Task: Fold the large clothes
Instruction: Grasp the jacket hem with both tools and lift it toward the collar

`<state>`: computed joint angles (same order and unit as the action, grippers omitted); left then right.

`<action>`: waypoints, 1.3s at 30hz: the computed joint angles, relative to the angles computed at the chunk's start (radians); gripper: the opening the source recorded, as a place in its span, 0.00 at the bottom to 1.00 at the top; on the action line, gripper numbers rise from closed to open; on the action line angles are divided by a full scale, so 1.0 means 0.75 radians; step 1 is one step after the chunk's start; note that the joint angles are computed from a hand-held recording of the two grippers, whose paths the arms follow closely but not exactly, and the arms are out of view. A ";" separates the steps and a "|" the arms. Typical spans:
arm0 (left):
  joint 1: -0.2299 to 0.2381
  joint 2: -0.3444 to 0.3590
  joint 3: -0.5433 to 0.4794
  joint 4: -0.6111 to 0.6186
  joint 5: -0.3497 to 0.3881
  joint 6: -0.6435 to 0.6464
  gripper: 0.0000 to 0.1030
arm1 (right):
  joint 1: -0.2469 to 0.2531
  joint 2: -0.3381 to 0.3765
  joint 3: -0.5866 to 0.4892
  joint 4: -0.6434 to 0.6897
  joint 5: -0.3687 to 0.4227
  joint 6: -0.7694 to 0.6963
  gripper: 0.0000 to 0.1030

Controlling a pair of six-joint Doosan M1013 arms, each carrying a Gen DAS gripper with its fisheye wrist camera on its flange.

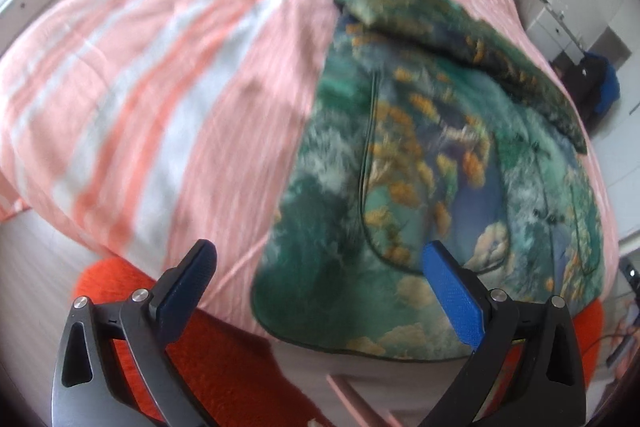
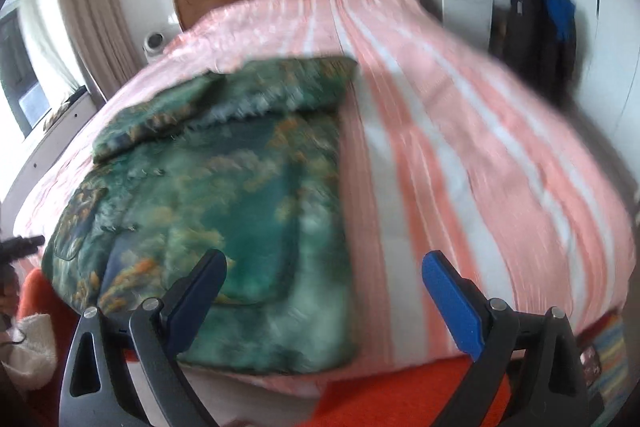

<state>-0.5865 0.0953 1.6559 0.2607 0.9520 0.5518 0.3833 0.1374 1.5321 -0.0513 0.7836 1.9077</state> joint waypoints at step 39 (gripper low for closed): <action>0.048 -0.048 -0.268 -0.164 -0.069 0.387 0.09 | -0.219 0.092 -0.223 1.028 0.249 -0.575 0.11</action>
